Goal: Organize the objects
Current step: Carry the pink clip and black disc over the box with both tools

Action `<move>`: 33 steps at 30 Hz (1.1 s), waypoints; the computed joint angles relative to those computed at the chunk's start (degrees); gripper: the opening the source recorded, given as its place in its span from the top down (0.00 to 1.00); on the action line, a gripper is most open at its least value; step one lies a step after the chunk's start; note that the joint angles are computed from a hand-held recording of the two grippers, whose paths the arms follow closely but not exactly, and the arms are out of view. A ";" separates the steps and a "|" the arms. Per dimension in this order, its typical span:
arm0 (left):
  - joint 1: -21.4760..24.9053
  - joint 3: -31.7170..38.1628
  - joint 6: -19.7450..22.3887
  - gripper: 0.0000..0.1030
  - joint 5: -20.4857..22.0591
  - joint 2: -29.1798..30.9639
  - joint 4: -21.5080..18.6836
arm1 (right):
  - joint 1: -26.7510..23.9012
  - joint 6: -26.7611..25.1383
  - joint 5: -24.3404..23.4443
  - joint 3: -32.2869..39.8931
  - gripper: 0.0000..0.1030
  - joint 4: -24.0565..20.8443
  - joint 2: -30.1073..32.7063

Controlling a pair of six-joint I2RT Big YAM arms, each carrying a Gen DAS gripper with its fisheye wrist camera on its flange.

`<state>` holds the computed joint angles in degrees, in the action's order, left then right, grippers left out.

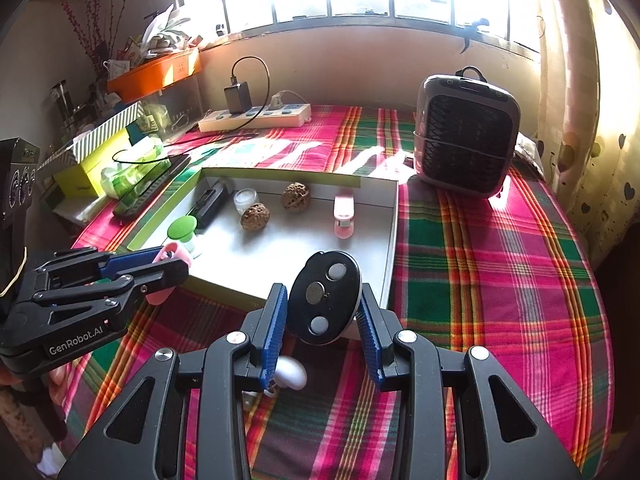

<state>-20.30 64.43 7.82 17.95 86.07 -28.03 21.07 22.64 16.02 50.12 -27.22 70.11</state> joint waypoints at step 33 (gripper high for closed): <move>-0.05 7.79 -0.81 0.79 -1.80 8.70 -1.50 | -3.40 -4.33 -4.87 10.26 0.65 -1.22 12.77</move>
<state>-20.35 72.21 7.01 16.15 94.77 -29.53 17.68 18.31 11.15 60.39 -28.44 82.88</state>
